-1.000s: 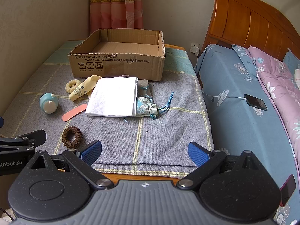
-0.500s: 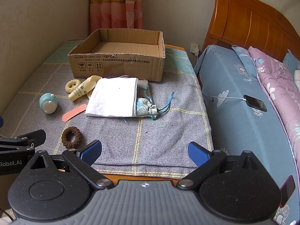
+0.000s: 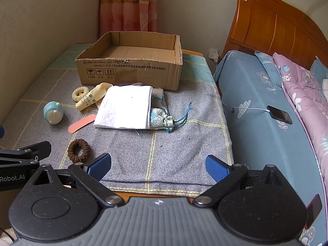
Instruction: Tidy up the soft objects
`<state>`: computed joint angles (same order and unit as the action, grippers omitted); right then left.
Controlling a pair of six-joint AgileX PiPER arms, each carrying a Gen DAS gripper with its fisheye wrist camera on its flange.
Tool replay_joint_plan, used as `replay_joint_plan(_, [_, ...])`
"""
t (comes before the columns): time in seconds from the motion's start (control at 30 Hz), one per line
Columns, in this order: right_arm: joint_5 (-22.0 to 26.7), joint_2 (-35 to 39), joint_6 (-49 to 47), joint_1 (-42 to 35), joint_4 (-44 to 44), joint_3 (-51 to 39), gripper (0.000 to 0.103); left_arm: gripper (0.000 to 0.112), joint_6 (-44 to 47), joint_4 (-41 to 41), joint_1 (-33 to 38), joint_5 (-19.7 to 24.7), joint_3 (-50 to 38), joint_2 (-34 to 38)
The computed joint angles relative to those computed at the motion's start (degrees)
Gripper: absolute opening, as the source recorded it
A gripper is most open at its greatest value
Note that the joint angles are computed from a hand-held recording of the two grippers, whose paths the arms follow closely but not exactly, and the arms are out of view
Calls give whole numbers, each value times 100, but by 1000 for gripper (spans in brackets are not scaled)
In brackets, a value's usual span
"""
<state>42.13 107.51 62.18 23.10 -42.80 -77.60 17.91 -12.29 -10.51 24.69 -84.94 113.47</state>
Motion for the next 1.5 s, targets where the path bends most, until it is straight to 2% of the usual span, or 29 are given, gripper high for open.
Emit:
replay_joint_plan(0.3, [-145,0,-96,-47,44,1,100,103,280,-278,61,1,-87,92])
replay_joint_plan(0.57, [-344,-10,-87,-94,-124,59,102,103,1341,-1135,254,30,-231,267])
replay_joint_plan(0.73, [-512,-2,-154,-180,-169,82,102,102,1688,-1368,345,97,-458,491])
replay_joint_plan(1.03, [-787,193,-392,-458,-70,16,102,103,1468,-1152,454,584,-1338,1232])
replay_joint_plan(1.5, [-536,802,-1095,-826,620,-616,102,103,799,-478,511,1603,-3244,2588])
